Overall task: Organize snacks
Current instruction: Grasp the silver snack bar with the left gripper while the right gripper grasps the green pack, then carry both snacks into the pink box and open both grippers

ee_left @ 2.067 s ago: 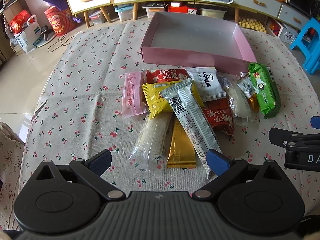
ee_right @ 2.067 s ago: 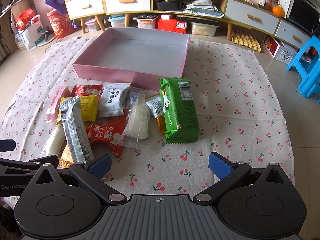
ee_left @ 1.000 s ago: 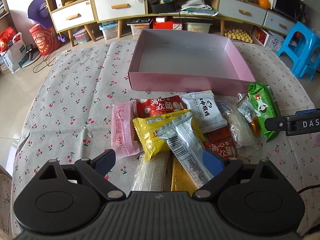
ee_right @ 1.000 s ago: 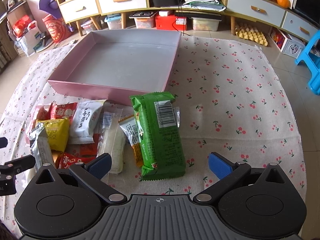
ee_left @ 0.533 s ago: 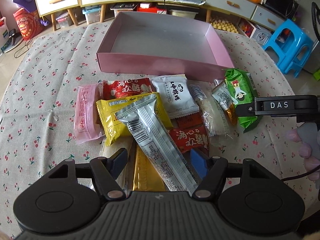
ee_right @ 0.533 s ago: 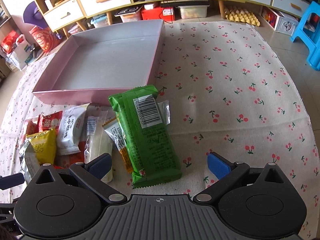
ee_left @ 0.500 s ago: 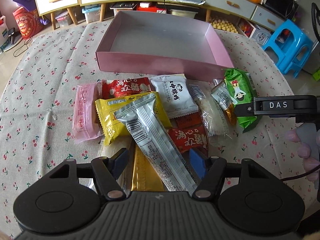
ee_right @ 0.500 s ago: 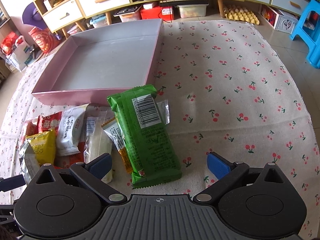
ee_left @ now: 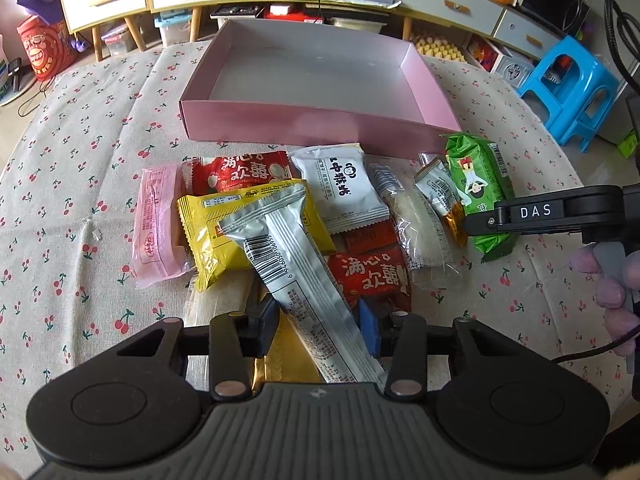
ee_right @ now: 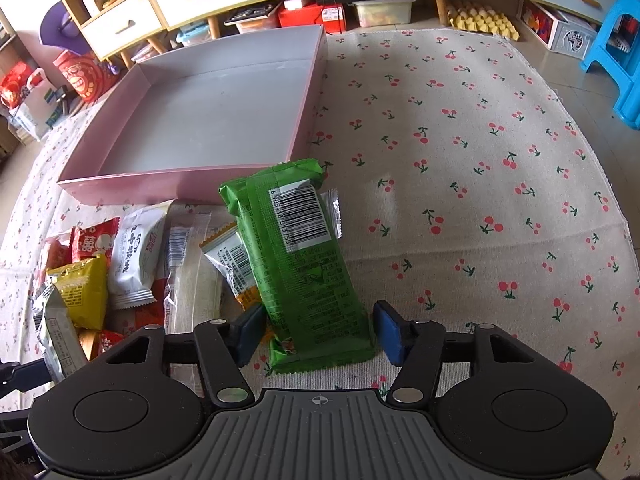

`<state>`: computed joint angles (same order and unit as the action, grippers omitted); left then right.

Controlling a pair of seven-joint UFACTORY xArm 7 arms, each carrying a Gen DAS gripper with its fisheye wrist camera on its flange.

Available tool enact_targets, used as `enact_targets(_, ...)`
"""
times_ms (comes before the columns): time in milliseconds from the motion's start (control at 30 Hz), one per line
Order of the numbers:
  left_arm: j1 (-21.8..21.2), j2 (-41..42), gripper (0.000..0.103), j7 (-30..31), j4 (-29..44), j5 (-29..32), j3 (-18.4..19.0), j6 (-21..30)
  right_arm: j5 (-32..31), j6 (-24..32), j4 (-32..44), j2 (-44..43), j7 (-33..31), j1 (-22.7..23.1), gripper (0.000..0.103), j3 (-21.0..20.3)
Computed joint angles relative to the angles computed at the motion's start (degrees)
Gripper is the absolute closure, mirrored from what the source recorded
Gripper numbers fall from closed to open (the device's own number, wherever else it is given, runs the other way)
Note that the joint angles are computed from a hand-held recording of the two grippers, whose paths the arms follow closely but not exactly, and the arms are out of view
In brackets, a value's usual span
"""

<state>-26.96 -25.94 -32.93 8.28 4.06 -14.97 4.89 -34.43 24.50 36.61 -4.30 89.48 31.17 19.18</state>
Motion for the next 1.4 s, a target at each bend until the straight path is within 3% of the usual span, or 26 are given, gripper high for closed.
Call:
enact_targets(233, -6.0, -0.3, 0.075, 4.2, -0.9, -3.5, 6.8, -1.2, 0.7, 0.7, -0.3, -1.1, 1.2, 0.1, 0.053, 0.3)
enact_targets(367, -8.3, -1.2, 0.076, 6.7, -1.8, -5.6, 9.5, -1.9, 1.2, 0.5, -0.7, -2.1, 1.8, -0.2, 0.053, 0.8)
enact_targets(800, -10.4, -7.2, 0.077, 10.5, -3.9, -9.2, 12.9, -3.2, 0.9, -0.9, -1.7, -6.6, 3.9, -2.2, 0.053, 3.1)
enact_targets(967, -6.9, -5.4, 0.077, 9.3, -1.8, -8.9, 11.0, -6.4, -0.5, -1.8, -0.8, -7.5, 6.1, -4.5, 0.053, 4.2)
enact_targets(1100, -6.6, -2.6, 0.077, 7.2, 0.3, -9.2, 11.9, -10.5, -3.2, -1.6, 2.2, -5.5, 9.0, -6.0, 0.053, 4.8)
enact_targets(1233, -0.8, 2.8, 0.077, 3.4, 3.8, -8.7, 6.2, -14.7, -5.7, -1.2, 6.5, -1.8, 12.4, -5.8, 0.053, 3.3)
enact_targets(1333, 0.7, 7.3, 0.077, 1.9, 7.0, -7.5, 6.0, -18.4, -9.0, -1.4, 8.9, 0.0, 15.3, -5.3, 0.053, 1.5)
enact_targets(1400, 4.3, 9.5, 0.077, 1.8, 8.4, -8.0, 2.8, -20.9, -12.5, -2.6, 9.9, 1.1, 18.3, -5.3, 0.053, 0.2)
